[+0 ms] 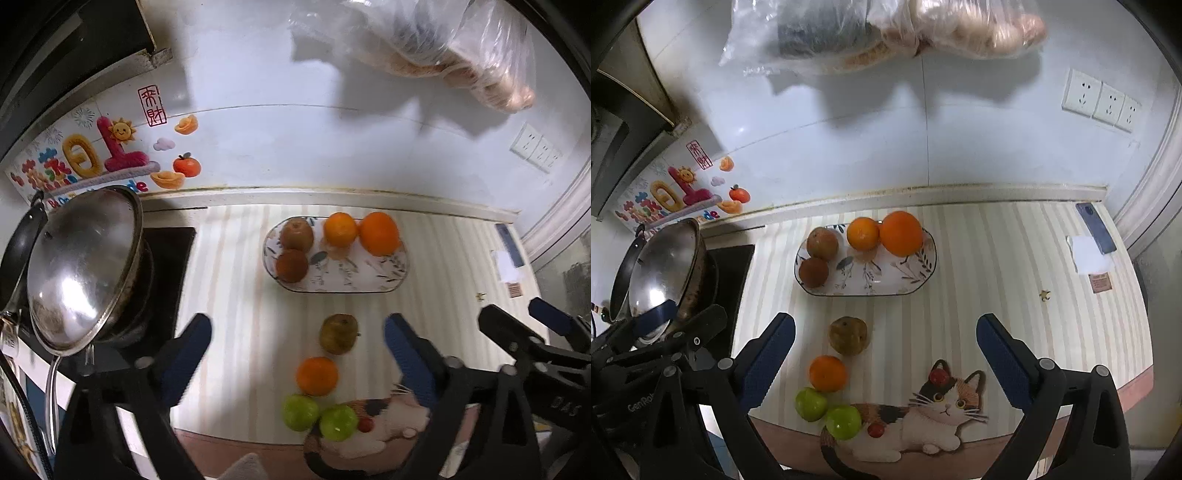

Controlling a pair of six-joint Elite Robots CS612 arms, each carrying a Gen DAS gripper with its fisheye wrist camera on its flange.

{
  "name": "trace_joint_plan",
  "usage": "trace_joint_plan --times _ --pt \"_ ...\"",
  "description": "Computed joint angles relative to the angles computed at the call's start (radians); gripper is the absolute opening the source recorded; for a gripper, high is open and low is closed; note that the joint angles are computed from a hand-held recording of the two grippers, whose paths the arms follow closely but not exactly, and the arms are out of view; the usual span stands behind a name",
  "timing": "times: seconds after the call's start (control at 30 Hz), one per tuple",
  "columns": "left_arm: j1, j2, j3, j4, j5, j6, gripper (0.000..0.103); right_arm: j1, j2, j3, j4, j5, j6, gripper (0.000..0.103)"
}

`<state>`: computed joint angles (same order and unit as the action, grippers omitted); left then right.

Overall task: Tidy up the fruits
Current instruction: 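Grasp a mandarin with the left tool while the right tool grasps the brown pear, then carry the mandarin and pear onto the floral plate and open both tools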

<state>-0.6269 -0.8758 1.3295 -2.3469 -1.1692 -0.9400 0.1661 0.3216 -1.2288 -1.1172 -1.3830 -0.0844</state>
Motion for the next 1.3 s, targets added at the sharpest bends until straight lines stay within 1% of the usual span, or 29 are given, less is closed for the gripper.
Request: trace_joint_plan --times 0.03,0.1,0.17,0.2,0.27,0.33,0.37,0.4,0.43,0.5,0.57,0.63,0.67,0.7,0.77,0.8,0.9,1.0,1.07,1.13,1.17,1.2,1.23,1.3 --pt "0.001 0.006 0.002 0.002 0.002 0.001 0.098 -0.001 0.003 0.004 0.007 0.002 0.001 0.101" --pt "0.012 0.02 0.002 0.006 -0.052 0.003 0.098 -0.004 0.006 0.019 0.036 0.014 0.003 0.101" --pt "0.025 0.045 -0.004 0.014 -0.131 0.008 0.098 -0.006 0.012 0.033 0.061 0.03 0.005 0.101" --pt "0.034 0.062 -0.013 0.025 -0.189 0.013 0.098 -0.008 0.017 0.04 0.074 0.035 0.007 0.101" --pt "0.046 0.099 -0.036 0.059 -0.277 0.017 0.098 -0.009 0.03 0.047 0.09 0.032 0.01 0.101" --pt "0.051 0.134 -0.064 0.095 -0.321 0.04 0.098 -0.01 0.04 0.055 0.103 0.026 0.012 0.101" --pt "0.051 0.149 -0.077 0.111 -0.332 0.053 0.098 -0.011 0.05 0.053 0.098 0.031 0.009 0.101" --pt "0.051 0.169 -0.098 0.136 -0.346 0.067 0.098 -0.011 0.056 0.054 0.094 0.022 0.009 0.101" --pt "0.053 0.187 -0.114 0.149 -0.372 0.077 0.098 -0.01 0.061 0.058 0.093 0.008 0.012 0.101" --pt "0.059 0.228 -0.16 0.189 -0.43 0.116 0.098 -0.014 0.071 0.064 0.097 0.009 0.024 0.1" --pt "0.057 0.265 -0.205 0.245 -0.444 0.156 0.098 -0.015 0.075 0.072 0.095 0.001 0.033 0.1" --pt "0.054 0.288 -0.23 0.276 -0.437 0.182 0.08 -0.016 0.076 0.086 0.098 0.006 0.038 0.1" --pt "0.056 0.291 -0.226 0.257 -0.456 0.186 0.064 -0.016 0.074 0.093 0.1 0.009 0.04 0.1" --pt "0.056 0.29 -0.219 0.243 -0.461 0.179 0.062 -0.017 0.073 0.102 0.106 0.021 0.043 0.1" --pt "0.052 0.281 -0.209 0.244 -0.425 0.173 0.062 -0.019 0.069 0.118 0.111 0.048 0.051 0.1" --pt "0.053 0.27 -0.19 0.225 -0.411 0.162 0.062 -0.02 0.066 0.128 0.112 0.066 0.054 0.1" --pt "0.064 0.242 -0.143 0.207 -0.391 0.116 0.061 -0.019 0.055 0.165 0.109 0.129 0.066 0.1" --pt "0.078 0.227 -0.114 0.206 -0.386 0.074 0.062 -0.004 0.04 0.218 0.092 0.177 0.042 0.099" --pt "0.086 0.224 -0.102 0.204 -0.394 0.049 0.061 0.012 0.028 0.264 0.082 0.186 0.021 0.092" --pt "0.089 0.223 -0.094 0.2 -0.394 0.03 0.061 0.03 0.009 0.328 0.077 0.178 -0.011 0.073" --pt "0.09 0.223 -0.092 0.196 -0.396 0.025 0.061 0.039 0.0 0.359 0.075 0.169 -0.034 0.07" --pt "0.088 0.225 -0.094 0.193 -0.401 0.014 0.061 0.047 -0.008 0.385 0.071 0.149 -0.054 0.061" --pt "0.087 0.225 -0.093 0.189 -0.402 0.008 0.062 0.053 -0.009 0.397 0.065 0.127 -0.061 0.06" --pt "0.085 0.225 -0.091 0.179 -0.404 0.003 0.062 0.046 0.001 0.384 0.058 0.15 -0.062 0.059"
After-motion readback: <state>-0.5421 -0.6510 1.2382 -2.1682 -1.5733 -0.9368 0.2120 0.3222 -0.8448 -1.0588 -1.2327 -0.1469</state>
